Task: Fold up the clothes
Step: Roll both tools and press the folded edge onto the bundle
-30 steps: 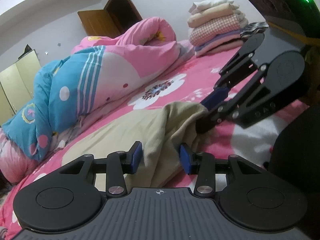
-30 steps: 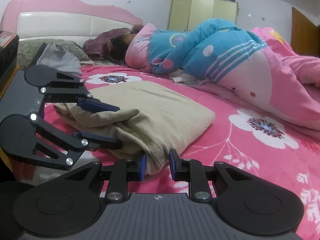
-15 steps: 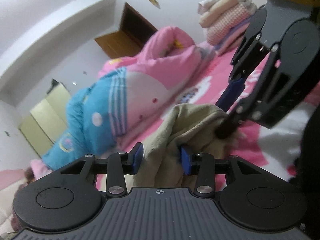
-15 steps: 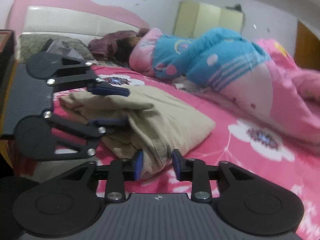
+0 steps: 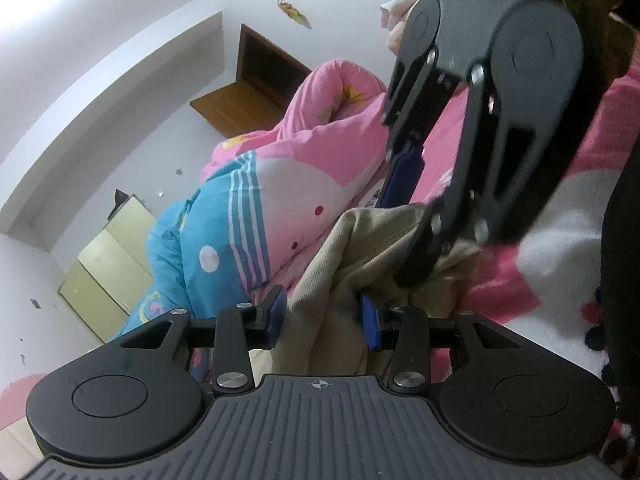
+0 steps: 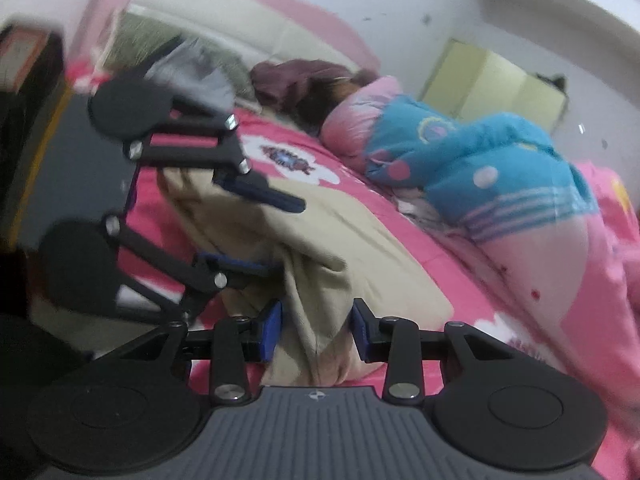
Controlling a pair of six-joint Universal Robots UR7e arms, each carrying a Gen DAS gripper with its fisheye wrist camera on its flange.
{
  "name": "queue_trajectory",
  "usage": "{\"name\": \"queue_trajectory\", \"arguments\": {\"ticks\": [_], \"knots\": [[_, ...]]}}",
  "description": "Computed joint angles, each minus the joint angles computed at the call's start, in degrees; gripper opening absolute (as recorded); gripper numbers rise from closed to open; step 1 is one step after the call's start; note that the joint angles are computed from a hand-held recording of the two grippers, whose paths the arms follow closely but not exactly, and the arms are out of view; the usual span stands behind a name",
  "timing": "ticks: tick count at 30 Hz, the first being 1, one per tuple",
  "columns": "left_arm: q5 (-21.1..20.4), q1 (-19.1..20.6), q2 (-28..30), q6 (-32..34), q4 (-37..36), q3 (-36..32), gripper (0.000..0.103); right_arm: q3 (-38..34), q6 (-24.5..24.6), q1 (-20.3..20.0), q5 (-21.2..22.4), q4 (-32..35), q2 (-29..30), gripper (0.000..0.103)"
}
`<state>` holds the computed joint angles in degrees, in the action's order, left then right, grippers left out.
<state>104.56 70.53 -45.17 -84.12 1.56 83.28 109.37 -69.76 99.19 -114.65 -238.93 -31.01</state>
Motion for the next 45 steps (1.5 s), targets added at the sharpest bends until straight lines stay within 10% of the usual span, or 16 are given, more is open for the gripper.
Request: {"name": "queue_trajectory", "arguments": {"ticks": [10, 19, 26, 35, 45], "knots": [[0.52, 0.35, -0.28, -0.49, 2.33, -0.50, 0.040, -3.21, -3.62, 1.56, -3.86, -5.81, 3.54, 0.019], [-0.64, -0.50, 1.09, -6.45, 5.51, -3.25, 0.043, -11.56, -25.55, 2.26, -5.29, -19.96, 12.89, 0.017], [-1.70, -1.07, 1.74, -7.19, 3.11, -2.79, 0.040, -5.47, -8.54, 2.58, -7.48, -12.99, 6.95, 0.036], [-1.46, -0.97, 1.65, -7.76, 3.38, -2.78, 0.038, 1.59, 15.55, -0.05, -4.43, 0.54, -1.10, 0.025], [0.29, -0.49, 2.11, -6.55, 4.22, -3.38, 0.035, -8.53, 3.44, 4.54, -15.84, -11.79, 7.24, 0.017]]}}
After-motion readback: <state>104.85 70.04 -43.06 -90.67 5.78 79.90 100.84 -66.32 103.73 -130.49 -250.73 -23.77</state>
